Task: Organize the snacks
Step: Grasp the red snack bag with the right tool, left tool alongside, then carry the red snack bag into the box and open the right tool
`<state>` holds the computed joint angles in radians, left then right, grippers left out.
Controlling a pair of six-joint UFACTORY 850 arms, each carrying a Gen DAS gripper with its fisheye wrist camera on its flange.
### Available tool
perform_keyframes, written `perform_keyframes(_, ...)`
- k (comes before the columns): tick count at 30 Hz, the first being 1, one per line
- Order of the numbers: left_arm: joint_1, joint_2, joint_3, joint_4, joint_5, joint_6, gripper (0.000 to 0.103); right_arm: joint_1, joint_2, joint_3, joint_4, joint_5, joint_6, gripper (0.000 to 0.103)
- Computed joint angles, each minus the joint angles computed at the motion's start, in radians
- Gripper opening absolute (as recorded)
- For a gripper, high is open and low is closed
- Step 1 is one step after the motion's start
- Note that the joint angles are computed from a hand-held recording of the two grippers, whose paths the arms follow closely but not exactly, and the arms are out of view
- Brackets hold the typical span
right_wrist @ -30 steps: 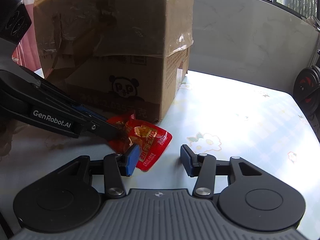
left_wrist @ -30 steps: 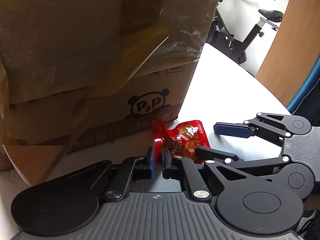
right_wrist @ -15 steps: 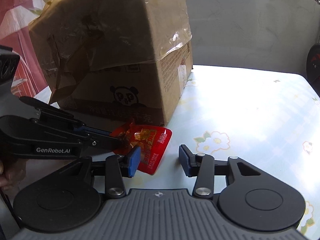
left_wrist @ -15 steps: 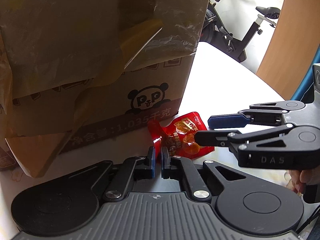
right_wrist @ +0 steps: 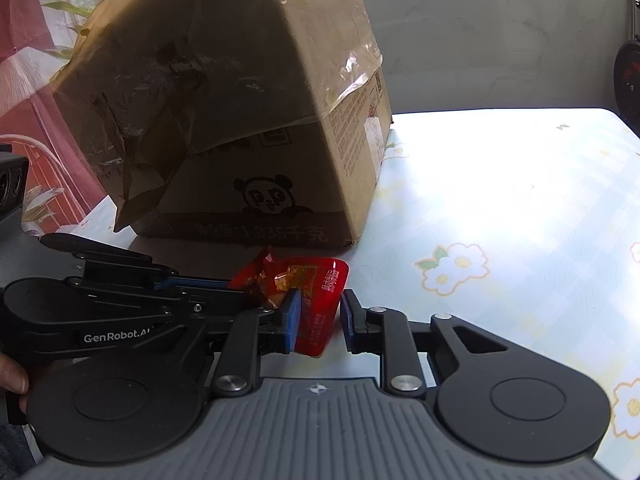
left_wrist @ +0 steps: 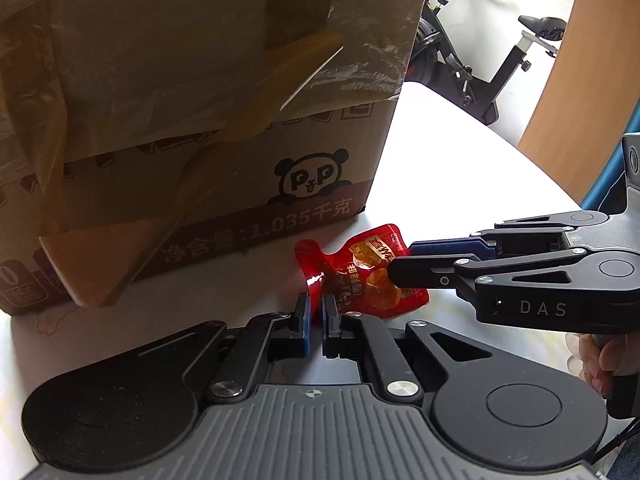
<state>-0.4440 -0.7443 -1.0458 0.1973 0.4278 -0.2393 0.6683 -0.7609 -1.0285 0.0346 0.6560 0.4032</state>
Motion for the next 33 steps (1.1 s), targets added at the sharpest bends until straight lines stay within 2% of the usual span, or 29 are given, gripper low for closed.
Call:
perform_keyframes(6,0.012,0.037,0.072,-0.028,0.021,0.028,0.006,0.035,-0.003,-0.006,0.010,-0.005,0.024,0.024)
perform_keyframes(12,0.031,0.052,0.115,0.005,0.059,-0.013,0.006,0.064,-0.018,-0.037,0.049,-0.029,-0.016,0.024)
perform_keyframes(16,0.030,0.049,0.124,-0.008,0.080,-0.009,0.006,0.066,-0.027,-0.062,0.055,-0.054,-0.025,0.027)
perform_keyframes(24,0.027,0.051,0.142,-0.029,0.113,0.000,0.006,0.060,-0.041,-0.079,0.029,-0.037,0.049,0.030)
perform_keyframes(27,0.031,0.061,0.152,-0.035,0.113,-0.002,0.006,0.066,-0.032,-0.079,0.050,-0.054,0.014,0.026)
perform_keyframes(29,0.041,0.066,0.159,-0.015,0.114,-0.032,0.006,0.070,-0.023,-0.067,0.043,-0.038,0.011,0.023)
perform_keyframes(33,0.053,0.089,0.185,-0.017,0.129,-0.046,0.006,0.079,-0.003,-0.044,0.080,-0.012,-0.024,0.011)
